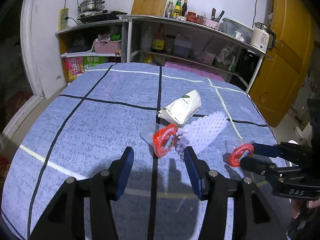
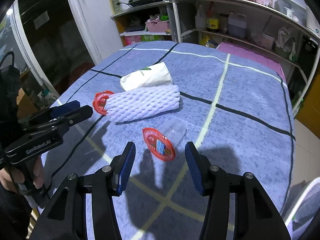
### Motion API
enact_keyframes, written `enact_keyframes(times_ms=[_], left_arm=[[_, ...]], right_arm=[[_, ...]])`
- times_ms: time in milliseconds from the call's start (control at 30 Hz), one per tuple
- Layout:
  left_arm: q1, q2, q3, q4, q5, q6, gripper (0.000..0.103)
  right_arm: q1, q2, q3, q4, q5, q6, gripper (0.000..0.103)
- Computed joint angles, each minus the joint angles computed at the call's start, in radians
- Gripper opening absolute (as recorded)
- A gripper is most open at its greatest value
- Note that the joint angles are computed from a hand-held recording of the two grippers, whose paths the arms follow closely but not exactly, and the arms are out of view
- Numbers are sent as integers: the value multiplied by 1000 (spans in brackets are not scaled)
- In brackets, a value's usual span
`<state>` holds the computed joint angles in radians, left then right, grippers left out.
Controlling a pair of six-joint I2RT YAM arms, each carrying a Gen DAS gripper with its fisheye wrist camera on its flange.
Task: Collect trash
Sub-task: 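Grasp a red-lidded clear cup with the left tool while the right tool grasps the other, then lift both red-lidded cups off the bed toward the bin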
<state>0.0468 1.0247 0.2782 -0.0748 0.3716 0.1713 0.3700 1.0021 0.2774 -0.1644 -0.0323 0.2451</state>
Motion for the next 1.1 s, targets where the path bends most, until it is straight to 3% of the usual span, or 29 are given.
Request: enact_keyframes(times_ms=[133, 367, 600, 1100], left_arm=[[3, 59, 18, 34, 13, 9, 62], [-23, 176, 65, 88, -7, -3, 63], [-57, 171, 66, 105, -19, 2, 64], [-72, 367, 142, 147, -26, -7, 64]], right_arm=[[-9, 105, 12, 81, -5, -3, 52], [-56, 212, 28, 150, -37, -6, 52], [-57, 193, 13, 161, -34, -11, 46], [-94, 45, -40, 89, -71, -11, 46]])
